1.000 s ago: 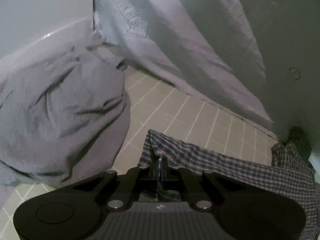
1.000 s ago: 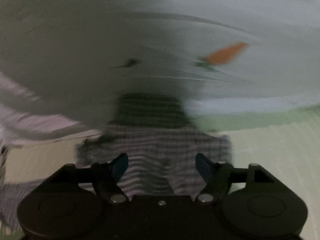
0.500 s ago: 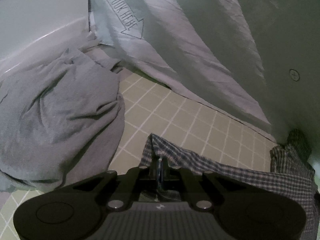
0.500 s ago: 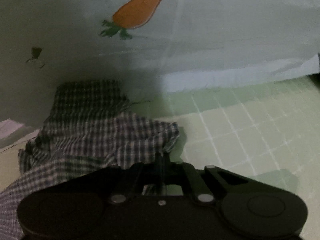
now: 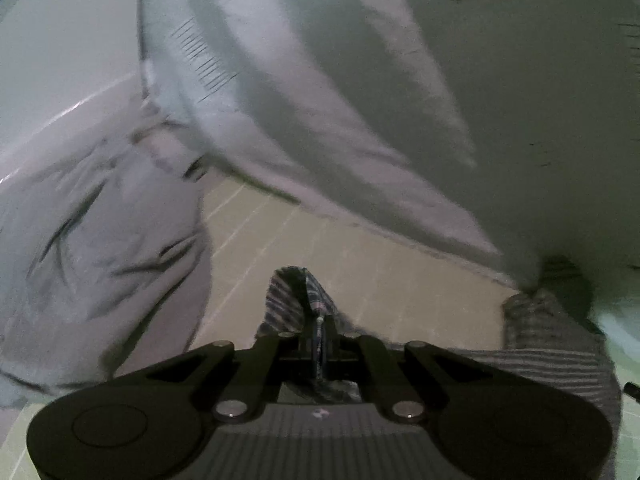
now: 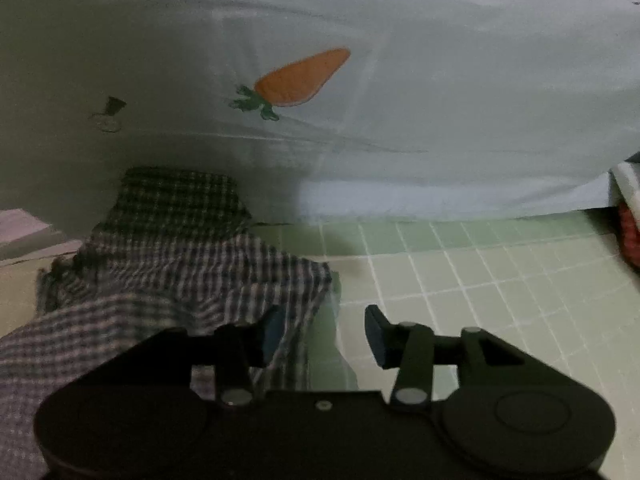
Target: Fold clothes
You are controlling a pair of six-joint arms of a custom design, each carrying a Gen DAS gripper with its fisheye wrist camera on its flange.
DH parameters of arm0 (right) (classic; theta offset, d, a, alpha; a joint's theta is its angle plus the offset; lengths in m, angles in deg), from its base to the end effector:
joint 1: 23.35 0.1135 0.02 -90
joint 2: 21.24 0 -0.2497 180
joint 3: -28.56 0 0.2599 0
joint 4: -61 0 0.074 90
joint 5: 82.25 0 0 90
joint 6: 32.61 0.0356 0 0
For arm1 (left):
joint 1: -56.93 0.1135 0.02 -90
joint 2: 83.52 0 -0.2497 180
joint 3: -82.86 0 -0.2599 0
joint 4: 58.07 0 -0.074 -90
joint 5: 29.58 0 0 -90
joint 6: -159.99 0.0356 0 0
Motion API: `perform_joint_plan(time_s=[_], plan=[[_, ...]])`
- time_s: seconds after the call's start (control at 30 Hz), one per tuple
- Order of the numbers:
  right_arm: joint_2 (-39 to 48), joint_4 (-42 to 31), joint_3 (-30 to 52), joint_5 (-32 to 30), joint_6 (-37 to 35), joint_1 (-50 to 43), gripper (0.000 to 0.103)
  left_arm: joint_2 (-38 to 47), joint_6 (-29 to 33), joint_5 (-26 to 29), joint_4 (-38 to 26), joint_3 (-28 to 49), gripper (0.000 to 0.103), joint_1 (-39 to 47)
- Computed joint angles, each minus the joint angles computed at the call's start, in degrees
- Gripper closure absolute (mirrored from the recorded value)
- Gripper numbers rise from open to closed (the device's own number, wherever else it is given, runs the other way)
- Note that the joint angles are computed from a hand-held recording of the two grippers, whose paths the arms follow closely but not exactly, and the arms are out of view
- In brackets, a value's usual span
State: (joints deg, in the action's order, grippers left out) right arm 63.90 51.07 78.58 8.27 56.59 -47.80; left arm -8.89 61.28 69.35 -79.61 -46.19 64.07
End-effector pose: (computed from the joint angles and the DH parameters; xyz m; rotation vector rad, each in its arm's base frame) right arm 0.2628 -0.1199 0.1352 0.4897 2.3172 -0.2246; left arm 0.2673 0.0279 0.1724 -0.2497 2.3432 -0.1972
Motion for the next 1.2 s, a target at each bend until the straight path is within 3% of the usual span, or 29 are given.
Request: perform_joint_plan(time_s=[0.27, 0.53, 0.77, 0.83, 0.9, 1.0, 1.07, 1.2], plan=[[-21.42, -10.01, -11.78, -2.44, 0.96, -2.64, 0.056, -9.97, -3.27, -2.67, -4.87, 0.13, 0.101, -14.95], [-47.83, -30.37, -20.28, -10.44, -4.22, -14.90, 0.056, -16.98, -7.86, -7.81, -9.70, -2.17, 0.101, -33.73], [-56.09, -41.67, -22.84, -18.08, -12.32, -28.23, 0.056, -13.44, -16.06, -10.04, -10.21, -3.86, 0.100, -45.86], [-56.55, -42.77, -23.09, -18.91, -13.38, -29.83, 0.056, -12.04, -18.15, -10.14, -11.05, -3.96, 0.093, -46.85], [-56.94, -43.28, -22.88, -19.04, -13.40, -29.68, 0.056, -11.93, -19.63, -9.40, -11.27, -4.39, 0.062, -46.61], [-58.54, -42.70, -22.43, -17.53, -10.89, -25.68, 0.050, -14.41, -21.52, -8.01, -11.43, -5.86, 0.039, -46.12], [-59.34, -42.13, -22.09, -16.40, -9.31, -23.00, 0.034, -16.83, -21.55, -8.56, -12.37, -6.47, 0.035, -45.93], [-61.63, -40.45, -20.99, -14.35, -1.71, -13.30, 0.029, -20.35, -21.55, -10.59, -13.46, -7.68, 0.034, -44.64]])
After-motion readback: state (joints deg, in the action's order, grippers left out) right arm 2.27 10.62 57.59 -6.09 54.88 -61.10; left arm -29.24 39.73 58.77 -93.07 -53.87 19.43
